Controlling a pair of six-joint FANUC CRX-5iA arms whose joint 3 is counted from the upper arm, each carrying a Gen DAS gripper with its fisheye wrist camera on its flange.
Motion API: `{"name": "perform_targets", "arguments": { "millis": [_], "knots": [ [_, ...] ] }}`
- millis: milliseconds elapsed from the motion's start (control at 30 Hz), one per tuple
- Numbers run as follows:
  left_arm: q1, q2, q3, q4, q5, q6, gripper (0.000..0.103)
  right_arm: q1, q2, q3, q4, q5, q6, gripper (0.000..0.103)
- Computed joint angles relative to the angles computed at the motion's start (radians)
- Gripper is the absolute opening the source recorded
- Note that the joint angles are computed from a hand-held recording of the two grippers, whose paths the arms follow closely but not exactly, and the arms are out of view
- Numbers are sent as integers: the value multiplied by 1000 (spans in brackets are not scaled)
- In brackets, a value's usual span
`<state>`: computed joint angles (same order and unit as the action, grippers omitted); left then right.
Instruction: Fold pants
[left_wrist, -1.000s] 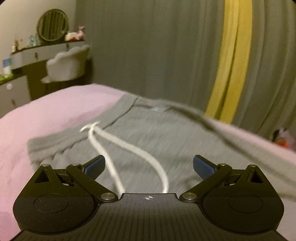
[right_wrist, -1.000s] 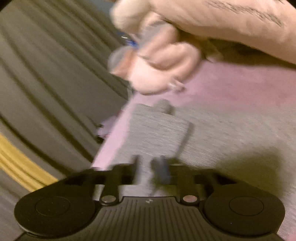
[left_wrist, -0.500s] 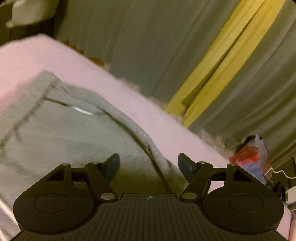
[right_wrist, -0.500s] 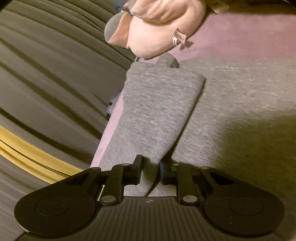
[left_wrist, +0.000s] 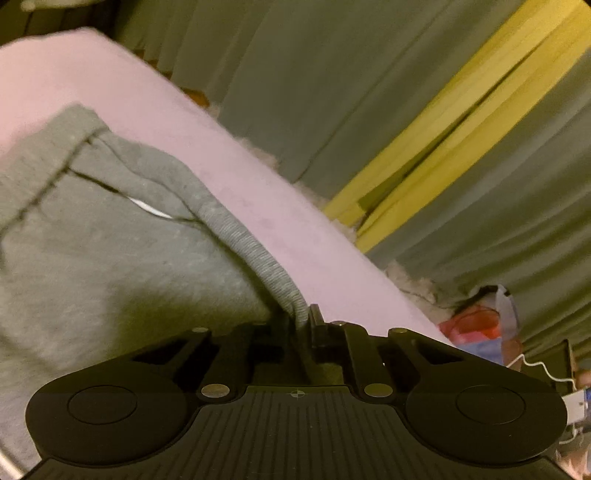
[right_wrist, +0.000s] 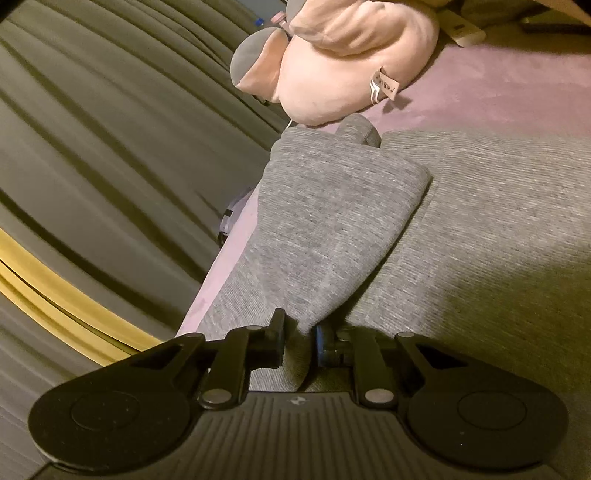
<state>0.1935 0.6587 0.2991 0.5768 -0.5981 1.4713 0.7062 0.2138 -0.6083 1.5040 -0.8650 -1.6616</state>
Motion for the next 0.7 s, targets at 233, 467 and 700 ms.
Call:
{"name": "perform_targets", "arguments": {
  "millis": [233,467,700],
  "knots": [
    [-1,-268,-387,435,166,-484,11,6,-79,-53,48,2,-108,8],
    [19,-575,-782,878,150,-940,11,162,-215,-111,-64,-173,32,8],
    [209,-650,-923,497,2,-608,11,329,-316,-127,-345,-260,263,8]
  ]
}}
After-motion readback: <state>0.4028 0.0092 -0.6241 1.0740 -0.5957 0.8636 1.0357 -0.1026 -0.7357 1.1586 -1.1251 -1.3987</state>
